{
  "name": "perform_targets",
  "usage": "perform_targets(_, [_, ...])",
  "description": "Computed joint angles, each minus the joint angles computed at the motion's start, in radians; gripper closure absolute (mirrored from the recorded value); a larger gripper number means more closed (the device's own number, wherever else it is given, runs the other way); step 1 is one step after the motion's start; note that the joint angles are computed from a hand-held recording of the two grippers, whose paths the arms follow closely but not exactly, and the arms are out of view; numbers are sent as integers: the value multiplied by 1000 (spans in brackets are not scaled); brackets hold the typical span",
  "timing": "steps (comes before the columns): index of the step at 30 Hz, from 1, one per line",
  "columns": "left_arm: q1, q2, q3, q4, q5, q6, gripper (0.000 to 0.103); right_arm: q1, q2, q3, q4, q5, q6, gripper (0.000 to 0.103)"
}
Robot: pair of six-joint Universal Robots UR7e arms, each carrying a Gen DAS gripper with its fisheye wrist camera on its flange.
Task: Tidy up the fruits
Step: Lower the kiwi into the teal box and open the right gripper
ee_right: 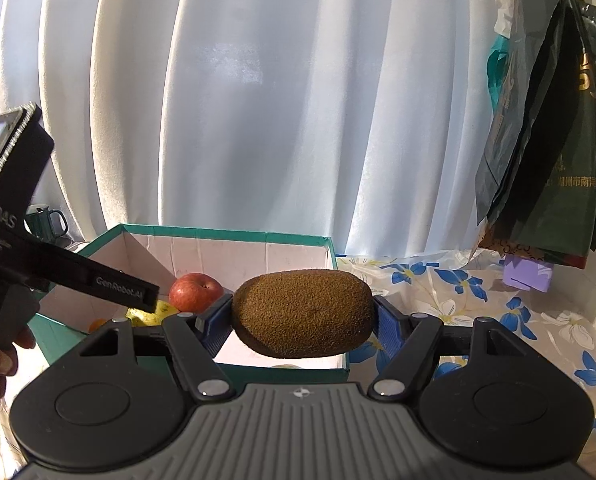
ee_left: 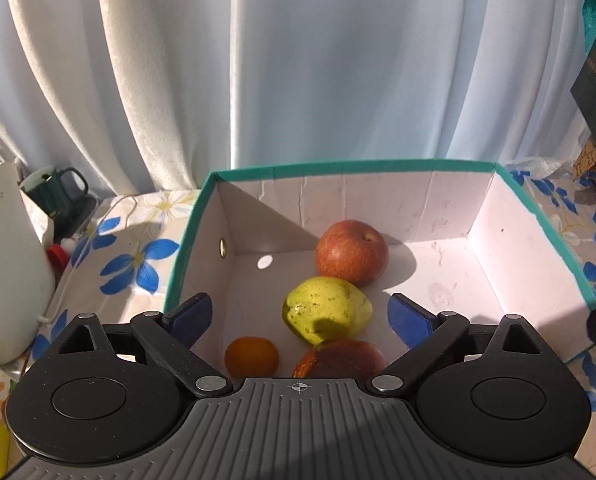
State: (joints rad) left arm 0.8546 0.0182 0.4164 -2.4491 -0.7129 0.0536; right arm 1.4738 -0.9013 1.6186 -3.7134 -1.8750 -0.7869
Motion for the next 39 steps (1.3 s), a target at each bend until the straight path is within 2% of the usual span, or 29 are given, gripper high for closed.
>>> perform_targets(3, [-12, -103, 183, -151, 15, -3, 3, 0, -2, 2, 0, 3, -4, 30])
perform_targets(7, [-31, -209, 395, -397, 115, 32, 1, -2, 0, 0, -5, 7, -8, 30])
perform_targets(10, [-35, -259, 486, -455, 177, -15, 1, -2, 8, -10, 1, 5, -10, 30])
perform_targets(15, [-26, -331, 602, -406, 199, -174, 1, 2, 19, -26, 38, 5, -19, 30])
perform_targets(19, [-20, -368, 648, -295, 186, -293, 1, 3, 26, -43, 116, 1, -7, 30])
perform_targets(22, [-26, -378, 685, -301, 195, -295, 1, 1, 30, -52, 155, -4, 7, 30])
perform_targets(30, [-33, -373, 685, -240, 198, -303, 1, 0, 53, -89, 198, -24, -6, 30])
perform_targets(39, [-36, -356, 666, -217, 180, -267, 1, -14, 45, -91, 228, 9, 35, 30])
